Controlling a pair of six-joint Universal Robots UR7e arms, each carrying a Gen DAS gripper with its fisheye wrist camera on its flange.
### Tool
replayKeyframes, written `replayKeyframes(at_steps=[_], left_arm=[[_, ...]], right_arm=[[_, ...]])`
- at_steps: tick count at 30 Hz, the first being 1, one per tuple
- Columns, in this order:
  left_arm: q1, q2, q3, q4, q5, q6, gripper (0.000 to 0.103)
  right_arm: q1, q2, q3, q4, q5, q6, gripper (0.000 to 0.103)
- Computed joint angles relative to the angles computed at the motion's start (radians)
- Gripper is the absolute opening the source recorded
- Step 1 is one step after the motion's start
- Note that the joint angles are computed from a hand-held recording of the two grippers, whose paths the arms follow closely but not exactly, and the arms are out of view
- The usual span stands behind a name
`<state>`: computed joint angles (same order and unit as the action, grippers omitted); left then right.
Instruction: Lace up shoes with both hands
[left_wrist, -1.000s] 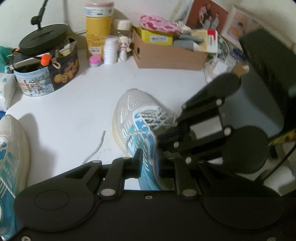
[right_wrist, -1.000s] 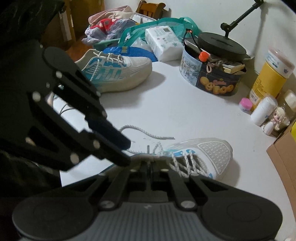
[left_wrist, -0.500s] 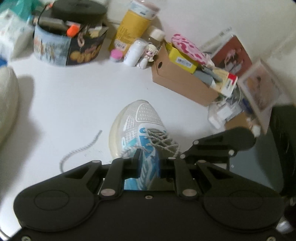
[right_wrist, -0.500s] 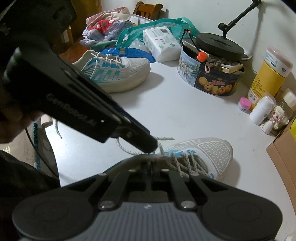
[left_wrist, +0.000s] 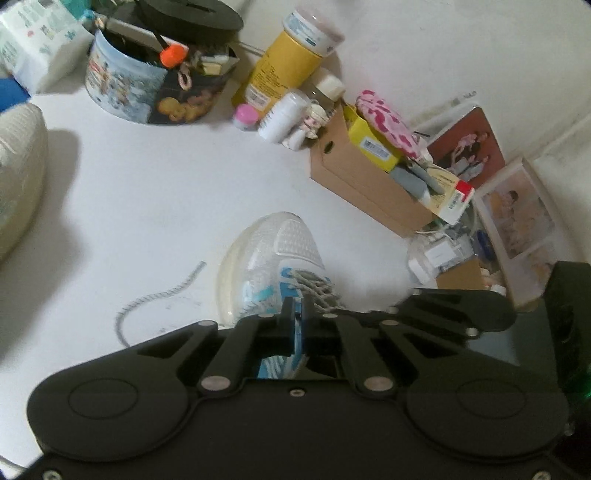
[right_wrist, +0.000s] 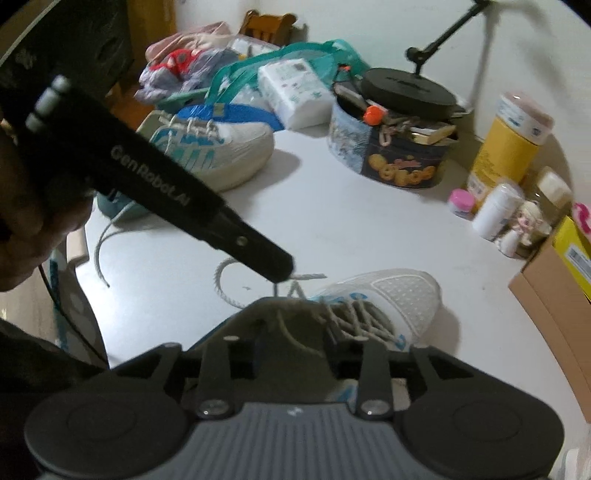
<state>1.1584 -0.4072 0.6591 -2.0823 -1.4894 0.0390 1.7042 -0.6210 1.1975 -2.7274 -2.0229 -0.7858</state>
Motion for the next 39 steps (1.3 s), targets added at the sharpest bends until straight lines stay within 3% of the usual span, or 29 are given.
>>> replayKeyframes(at_steps=[6,10,18,28,39], left_arm=[[-0.006,-0.026,0.033,-0.062,0.035,0.03,0.0],[-0.006,-0.027,0.024,-0.124,0.097,0.056,0.0],[0.005,0.002,-0.111,-0.171,0.225,0.116,0.0],[0.011,0.006,-0.217,-0.233,0.384,0.185,0.0],[-0.008,-0.075,-0.077,-0.344,0.429,0.23,0.0]], right_arm=[[0.003,-0.02,0.027,-0.018,0.007,-0.002,0.042],[0.006,-0.016,0.031,-0.027,-0.011,-0.019,0.042],[0.005,-0.016,0.075,-0.131,-0.085,-0.052,0.042],[-0.008,-0.037,0.111,-0.165,-0.072,-0.001,0.042],[-0.014,-0.045,0.118,-0.167,-0.05,0.02,0.043]])
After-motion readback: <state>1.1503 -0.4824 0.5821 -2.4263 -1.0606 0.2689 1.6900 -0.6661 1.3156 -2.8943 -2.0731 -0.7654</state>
